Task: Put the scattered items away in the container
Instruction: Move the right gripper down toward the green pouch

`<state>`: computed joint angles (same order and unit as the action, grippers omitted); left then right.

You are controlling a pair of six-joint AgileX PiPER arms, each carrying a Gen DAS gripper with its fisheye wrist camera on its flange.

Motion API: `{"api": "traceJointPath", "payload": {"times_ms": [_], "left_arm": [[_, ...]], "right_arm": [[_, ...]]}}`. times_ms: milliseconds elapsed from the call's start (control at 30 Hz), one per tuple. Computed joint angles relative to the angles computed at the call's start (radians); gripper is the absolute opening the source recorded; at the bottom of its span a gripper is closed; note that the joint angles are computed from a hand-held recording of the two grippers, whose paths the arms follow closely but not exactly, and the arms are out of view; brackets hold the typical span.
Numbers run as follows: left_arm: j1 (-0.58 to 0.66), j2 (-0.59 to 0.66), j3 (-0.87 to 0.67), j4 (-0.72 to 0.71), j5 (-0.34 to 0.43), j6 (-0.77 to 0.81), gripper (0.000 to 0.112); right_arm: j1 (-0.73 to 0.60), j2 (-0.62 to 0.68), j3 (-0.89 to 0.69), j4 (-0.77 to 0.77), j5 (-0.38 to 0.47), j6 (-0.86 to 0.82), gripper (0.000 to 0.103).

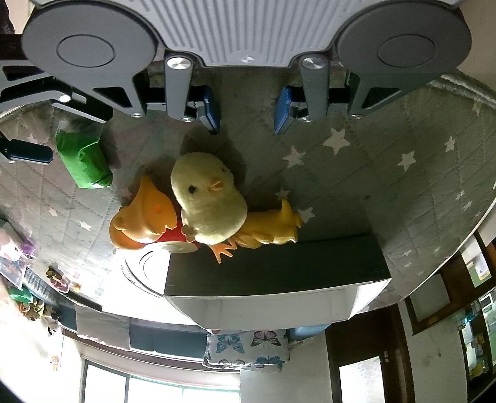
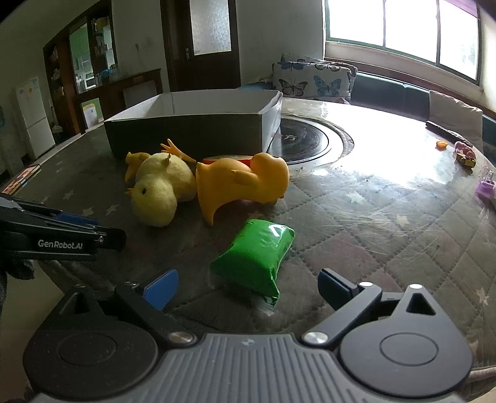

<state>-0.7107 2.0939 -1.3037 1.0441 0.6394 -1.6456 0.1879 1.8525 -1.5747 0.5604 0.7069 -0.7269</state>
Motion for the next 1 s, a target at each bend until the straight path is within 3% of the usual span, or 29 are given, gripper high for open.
{"api": "traceJointPath", "payload": {"times_ms": [500, 800, 867, 1000], "left_arm": [[0.026, 0.019, -0.054, -0.073, -0.046, 0.122, 0.041], [0.041, 0.042, -0.102, -0.129, -0.078, 0.213, 0.041], [0.044, 0.045, -0.109, -0.14, -0.085, 0.231, 0.041], [0.052, 0.045, -0.116, -0.169, -0.11, 0.269, 0.041]], "right_arm": [[-0.004, 0.044, -0.068, -0.047, 0.024, 0.054, 0.09], [-0.023, 0.064, -0.108, -0.063, 0.045, 0.062, 0.076], [-0.031, 0.067, -0.115, -0.063, 0.047, 0.067, 0.069], [-0.046, 0.066, -0.121, -0.07, 0.054, 0.072, 0.068]]}}
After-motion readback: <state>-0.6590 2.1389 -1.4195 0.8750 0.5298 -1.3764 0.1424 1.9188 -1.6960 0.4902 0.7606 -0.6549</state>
